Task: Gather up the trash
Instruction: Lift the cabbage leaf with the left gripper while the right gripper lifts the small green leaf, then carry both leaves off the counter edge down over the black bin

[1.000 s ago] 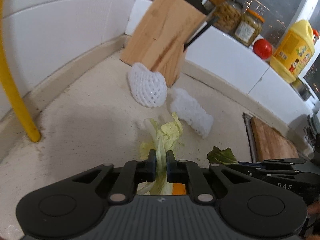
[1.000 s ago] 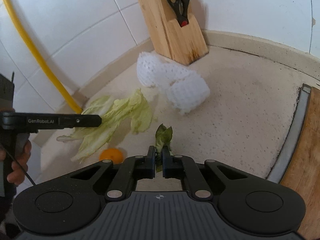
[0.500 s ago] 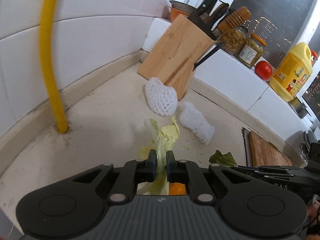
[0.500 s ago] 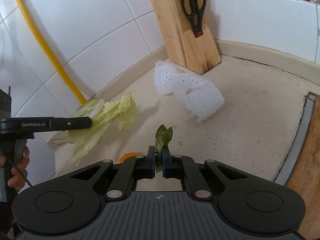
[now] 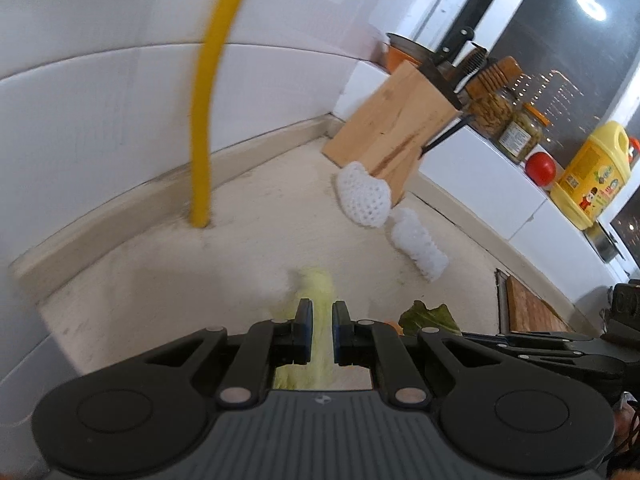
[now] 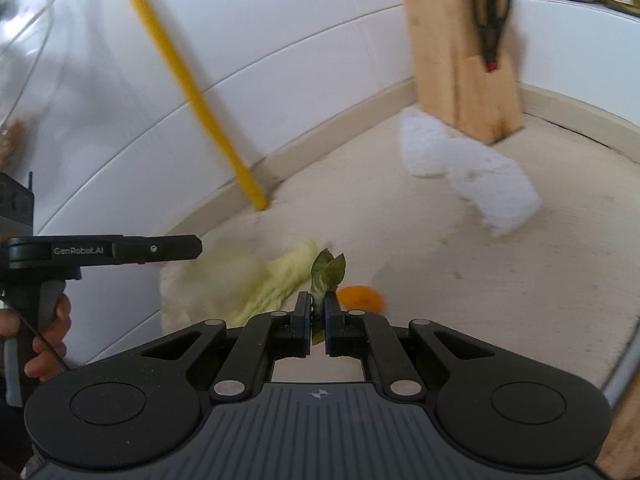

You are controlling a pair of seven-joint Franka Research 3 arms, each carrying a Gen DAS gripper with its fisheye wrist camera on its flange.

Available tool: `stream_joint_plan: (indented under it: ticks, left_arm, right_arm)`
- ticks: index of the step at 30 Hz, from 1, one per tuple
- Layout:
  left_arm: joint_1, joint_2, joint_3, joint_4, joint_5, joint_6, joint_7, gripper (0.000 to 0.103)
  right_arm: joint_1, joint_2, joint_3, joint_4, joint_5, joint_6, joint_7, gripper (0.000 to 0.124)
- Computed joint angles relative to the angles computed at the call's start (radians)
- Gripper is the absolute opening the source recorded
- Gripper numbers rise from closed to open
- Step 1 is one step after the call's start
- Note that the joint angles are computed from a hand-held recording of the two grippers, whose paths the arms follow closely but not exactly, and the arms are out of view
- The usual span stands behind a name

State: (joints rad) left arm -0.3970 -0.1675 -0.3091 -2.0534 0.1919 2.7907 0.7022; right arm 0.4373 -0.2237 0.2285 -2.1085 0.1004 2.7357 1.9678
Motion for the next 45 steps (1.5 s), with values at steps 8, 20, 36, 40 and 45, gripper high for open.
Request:
stream_joint_plan:
  ticks: [8,20,36,40,45]
  left_arm:
    - [0.008,0.024,-0.034,-0.006,0.07,-0.052,-0.081,0.028]
    - [-0.025,0.056,-0.023,0.007,0.09,-0.135,-0.105,0.004]
    - [0.009,-0.1,-0.004,-0.176,0.007,0.059,-0.231,0.003]
    - [0.018,-0.131,-0.006,-0.195,0.021,0.062,-0.245,0.003]
    - [0.034,-0.189,-0.016,-0.234,0.042,0.064,-0.281,0.003]
  right_arm:
    - [0.016,0.012,0.007,0.02,-0.01,-0.039,-0.008,0.009]
    - [0.029,-0.02,-0.011,-0.029,0.062,-0.021,-0.04,0.01]
    - [0.048,0.042,-0.005,0.034,0.072,-0.015,-0.099,0.01]
    - [0.053,0.041,-0.003,0.043,0.068,-0.017,-0.102,0.01]
    - [0.073,0.07,0.0,0.082,0.082,-0.019,-0.133,0.01]
